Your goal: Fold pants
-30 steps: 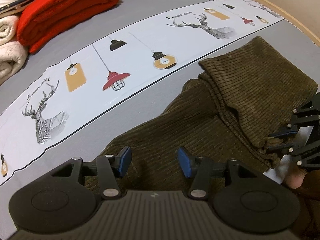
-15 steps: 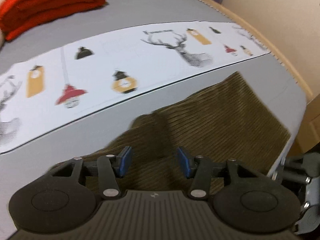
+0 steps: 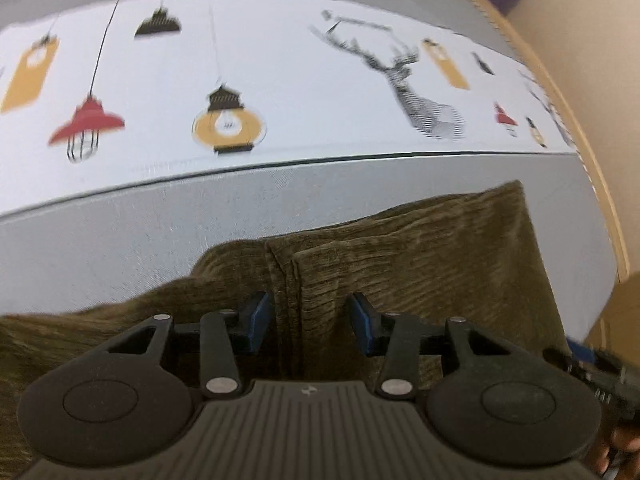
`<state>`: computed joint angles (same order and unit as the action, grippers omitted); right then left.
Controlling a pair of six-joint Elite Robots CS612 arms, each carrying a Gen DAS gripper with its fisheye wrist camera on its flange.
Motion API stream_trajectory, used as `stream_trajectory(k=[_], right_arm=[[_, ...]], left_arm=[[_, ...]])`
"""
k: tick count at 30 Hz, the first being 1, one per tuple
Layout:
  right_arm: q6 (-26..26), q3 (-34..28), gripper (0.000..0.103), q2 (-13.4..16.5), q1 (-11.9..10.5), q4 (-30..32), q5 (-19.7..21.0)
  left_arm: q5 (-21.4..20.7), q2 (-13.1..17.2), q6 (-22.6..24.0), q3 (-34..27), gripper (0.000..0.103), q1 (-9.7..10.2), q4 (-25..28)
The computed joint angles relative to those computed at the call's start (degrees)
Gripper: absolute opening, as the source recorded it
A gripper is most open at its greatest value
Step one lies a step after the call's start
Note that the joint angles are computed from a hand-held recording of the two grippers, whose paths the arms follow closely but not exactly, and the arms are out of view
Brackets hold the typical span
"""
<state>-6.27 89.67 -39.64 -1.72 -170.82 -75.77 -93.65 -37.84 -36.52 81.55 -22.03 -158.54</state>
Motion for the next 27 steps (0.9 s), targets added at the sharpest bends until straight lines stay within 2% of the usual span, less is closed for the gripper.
stream_trajectory(k=[3, 7, 9, 11, 15, 18, 19, 20, 21, 22, 23, 26, 27], right_arm=[[3.26, -0.15, 0.066, 0.05, -0.69, 2.68, 1.9], [7.82, -1.09, 0.067, 0.53, -1.6, 6.2, 5.52], [9.57, -1.32, 0.067, 0.8, -1.91, 7.4, 6.59], [10.59, -1.89, 0.069, 1.22, -2.05, 8.18, 7.22], [10.47, -2.08, 0.069, 1.43, -1.52, 7.4, 5.8], [9.76, -2.11, 0.06, 1.39, -1.01, 6.7, 4.94], [9.29, -1.99, 0.056, 1.3, -0.77, 6.11, 4.21], [8.95, -1.77, 0.046, 1.2, -0.62, 5.33, 3.73], [8.62, -1.56, 0.037, 1.12, -0.49, 4.37, 3.53], [7.93, -1.47, 0.035, 1.06, -0.29, 3.39, 3.08], [6.47, -1.06, 0.032, 0.86, 0.01, 1.68, 2.31], [0.57, 0.78, 0.029, 0.05, 1.11, -5.79, 1.11], [-2.0, 1.66, 0.029, -0.25, 1.4, -9.28, 1.79]], left_arm=[[0.67, 1.04, -1.03, -1.53, 0.049, -0.01, 1.33], [3.3, 1.26, 2.78, -2.42, 0.025, -0.77, 2.72], [1.78, 0.72, 1.02, -1.37, 0.019, -0.37, -0.3], [0.72, 0.23, -1.22, -0.12, 0.019, 0.11, -3.83], [3.15, -0.12, 2.73, 0.09, 0.02, -0.47, -2.15], [5.96, -0.2, 4.08, -0.49, 0.032, -1.1, 1.73], [5.66, -0.37, 4.34, -0.32, 0.037, -1.04, 1.6], [5.58, -0.59, 4.16, -0.03, 0.041, -0.99, 0.94], [6.74, -0.93, 3.97, 0.48, 0.052, -1.16, -0.08], [8.39, -1.37, 4.04, 1.05, 0.059, -1.42, -1.37], [8.85, -1.69, 4.09, 1.45, 0.061, -1.46, -2.55], [7.94, -2.77, 3.54, 2.58, 0.076, -1.62, -5.9], [7.27, -3.17, 3.68, 2.97, 0.085, -1.77, -7.16]])
